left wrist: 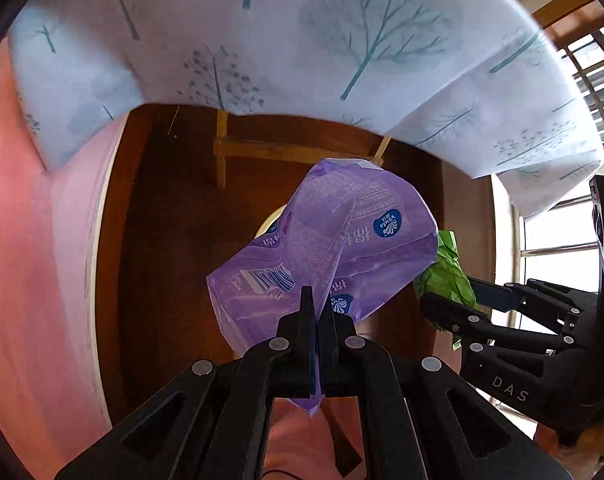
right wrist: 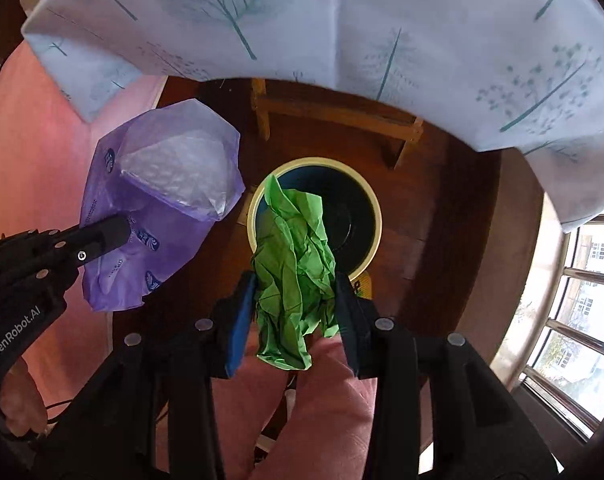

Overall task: Collect trash
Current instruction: 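Carry purple bag and green paper over the bin with both tools, then open both tools to drop the bag and paper into the bin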

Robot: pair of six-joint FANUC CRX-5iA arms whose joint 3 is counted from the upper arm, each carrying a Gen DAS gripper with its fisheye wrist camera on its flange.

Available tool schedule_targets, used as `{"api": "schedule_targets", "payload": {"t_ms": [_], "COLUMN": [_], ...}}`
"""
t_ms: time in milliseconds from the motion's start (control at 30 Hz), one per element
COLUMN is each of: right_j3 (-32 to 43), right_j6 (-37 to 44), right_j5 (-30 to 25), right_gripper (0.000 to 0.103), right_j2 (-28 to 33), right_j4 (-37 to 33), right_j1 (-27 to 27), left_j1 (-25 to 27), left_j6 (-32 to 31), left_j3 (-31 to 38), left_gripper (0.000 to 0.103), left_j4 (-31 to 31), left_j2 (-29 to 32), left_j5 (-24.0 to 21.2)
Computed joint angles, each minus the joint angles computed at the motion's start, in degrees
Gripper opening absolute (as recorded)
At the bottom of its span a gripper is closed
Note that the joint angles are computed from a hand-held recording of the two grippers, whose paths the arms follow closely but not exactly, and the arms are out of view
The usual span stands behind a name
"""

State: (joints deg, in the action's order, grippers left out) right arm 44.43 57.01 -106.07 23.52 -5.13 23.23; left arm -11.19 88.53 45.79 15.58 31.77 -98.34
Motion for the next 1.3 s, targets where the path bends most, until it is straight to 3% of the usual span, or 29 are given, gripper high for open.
{"api": "schedule_targets", "payload": {"t_ms": [133, 267, 367, 467, 533, 600, 667, 967, 1067, 1133, 1300], "right_j3": [-13.7, -23.3, -28.4, -31.9, -33.5, -34.5, -35.3, -35.2, -34.8, -33.8, -31.6], "right_j6": [0.5, 0.7, 1.1, 2.4, 3.3, 4.4, 5.3, 5.7, 4.6, 3.4, 2.1], "right_j5": [10.2, 17.4, 21.4, 24.5, 26.0, 27.3, 28.6, 32.2, 33.9, 33.5, 32.4], "right_gripper": [0.036, 0.036, 0.036, 0.036, 0.036, 0.036, 0.036, 0.038, 0.047, 0.078, 0.08], "right_j2": [-3.4, -4.4, -4.7, -4.6, -4.3, -3.8, -3.2, -1.1, -0.5, -0.1, 0.5], "right_j4": [-1.3, -1.2, -1.2, -1.2, -1.6, -2.0, -2.7, -4.9, -5.9, -6.3, -4.8], "right_j1": [-1.2, -2.3, -3.2, -4.0, -4.6, -5.2, -5.8, -6.3, -6.3, -6.1, -5.1], "left_j1": [-1.7, -3.4, -4.8, -6.3, -6.9, -6.5, -5.9, -4.0, -3.3, -2.5, -1.0], "left_j6": [-2.1, -2.9, -3.1, -1.4, 0.6, 1.5, 1.6, 0.0, 1.2, 2.2, 4.6], "left_j3": [-10.8, -17.1, -20.3, -19.7, -17.4, -16.6, -17.3, -21.7, -21.9, -21.9, -20.6], "left_gripper": [0.001, 0.001, 0.001, 0.004, 0.017, 0.061, 0.068, 0.068, 0.068, 0.068, 0.068], "left_j4": [-0.9, -0.7, -0.6, -2.2, -3.2, -2.8, -2.0, -4.5, -5.5, -5.6, -6.3], "left_j2": [-0.5, 1.3, 2.9, 5.8, 8.2, 9.9, 10.2, 6.2, 5.1, 4.4, 2.1], "left_j5": [7.9, 14.3, 19.2, 19.9, 18.8, 18.3, 18.8, 21.5, 21.3, 20.8, 18.8]}}
